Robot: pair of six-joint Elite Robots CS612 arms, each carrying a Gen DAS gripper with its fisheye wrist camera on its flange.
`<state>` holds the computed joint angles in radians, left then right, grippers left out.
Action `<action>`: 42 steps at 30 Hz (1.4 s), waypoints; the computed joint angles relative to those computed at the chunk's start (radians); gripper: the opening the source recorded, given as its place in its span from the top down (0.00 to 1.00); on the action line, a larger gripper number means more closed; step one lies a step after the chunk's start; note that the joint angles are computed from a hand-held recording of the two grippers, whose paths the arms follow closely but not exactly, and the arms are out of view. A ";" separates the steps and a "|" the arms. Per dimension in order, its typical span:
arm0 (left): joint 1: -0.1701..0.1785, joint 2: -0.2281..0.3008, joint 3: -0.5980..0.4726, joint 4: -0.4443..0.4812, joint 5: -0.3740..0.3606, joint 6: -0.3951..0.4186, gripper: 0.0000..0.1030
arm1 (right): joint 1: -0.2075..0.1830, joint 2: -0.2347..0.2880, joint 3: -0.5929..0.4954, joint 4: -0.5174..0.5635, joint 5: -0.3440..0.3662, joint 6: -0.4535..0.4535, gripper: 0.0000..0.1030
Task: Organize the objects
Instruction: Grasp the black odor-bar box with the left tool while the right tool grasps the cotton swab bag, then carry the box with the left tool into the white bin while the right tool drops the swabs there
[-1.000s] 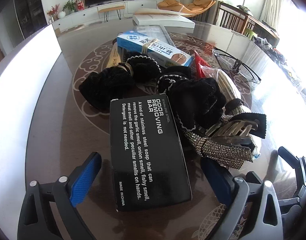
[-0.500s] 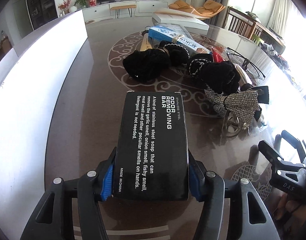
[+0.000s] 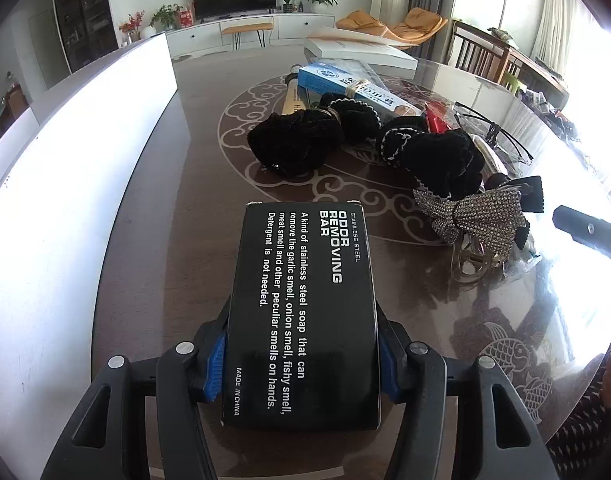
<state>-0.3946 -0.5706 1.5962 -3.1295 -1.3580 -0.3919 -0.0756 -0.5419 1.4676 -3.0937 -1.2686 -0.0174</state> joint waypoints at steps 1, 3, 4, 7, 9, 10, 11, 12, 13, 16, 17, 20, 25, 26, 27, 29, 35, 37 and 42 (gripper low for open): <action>0.002 -0.002 0.004 -0.005 -0.008 -0.005 0.44 | -0.001 0.005 -0.035 0.053 0.041 0.002 0.18; 0.006 -0.006 0.013 -0.012 -0.021 -0.009 0.44 | 0.008 0.025 -0.116 0.175 0.092 -0.008 0.26; 0.006 -0.008 0.018 -0.016 -0.025 -0.010 0.44 | 0.017 0.038 -0.164 0.254 0.091 -0.024 0.28; 0.007 -0.017 0.041 -0.043 -0.027 -0.009 0.44 | 0.048 0.072 -0.259 0.430 0.062 -0.108 0.51; 0.006 -0.027 0.063 -0.077 -0.027 0.000 0.44 | 0.058 0.071 -0.264 0.454 0.022 -0.130 0.72; 0.006 -0.033 0.075 -0.095 -0.029 0.006 0.44 | 0.059 0.064 -0.242 0.419 -0.009 -0.125 0.72; 0.006 -0.038 0.085 -0.113 -0.034 0.012 0.44 | 0.055 0.055 -0.218 0.389 -0.029 -0.122 0.72; 0.006 -0.044 0.094 -0.129 -0.043 0.013 0.44 | 0.049 0.044 -0.195 0.367 -0.037 -0.114 0.72; 0.007 -0.049 0.103 -0.147 -0.054 0.013 0.44 | 0.040 0.033 -0.170 0.347 -0.038 -0.105 0.72; 0.009 -0.065 0.125 -0.202 -0.084 0.004 0.44 | 0.017 -0.003 -0.097 0.278 -0.050 -0.087 0.72; 0.011 -0.071 0.132 -0.219 -0.095 -0.002 0.44 | 0.011 -0.014 -0.076 0.246 -0.061 -0.081 0.72; 0.022 -0.098 0.158 -0.275 -0.129 -0.021 0.44 | 0.005 -0.040 -0.027 0.142 -0.116 -0.036 0.72; 0.056 -0.161 0.225 -0.376 -0.094 -0.049 0.44 | 0.020 -0.090 0.012 0.088 -0.001 -0.034 0.72; 0.065 -0.174 0.238 -0.383 -0.070 -0.054 0.44 | 0.033 -0.099 0.015 0.090 0.038 -0.047 0.72; 0.076 -0.186 0.251 -0.384 -0.045 -0.063 0.44 | 0.047 -0.107 0.015 0.096 0.084 -0.063 0.72; 0.099 -0.208 0.273 -0.369 0.008 -0.085 0.44 | 0.079 -0.121 0.013 0.117 0.189 -0.094 0.72; 0.171 -0.233 0.303 -0.227 0.130 -0.166 0.44 | 0.202 -0.115 -0.060 0.261 0.426 -0.230 0.72; 0.186 -0.232 0.289 -0.110 0.168 -0.195 0.43 | 0.244 -0.098 -0.094 0.300 0.422 -0.280 0.71; 0.194 -0.228 0.283 -0.035 0.212 -0.261 0.28 | 0.285 -0.059 -0.155 0.398 0.366 -0.339 0.30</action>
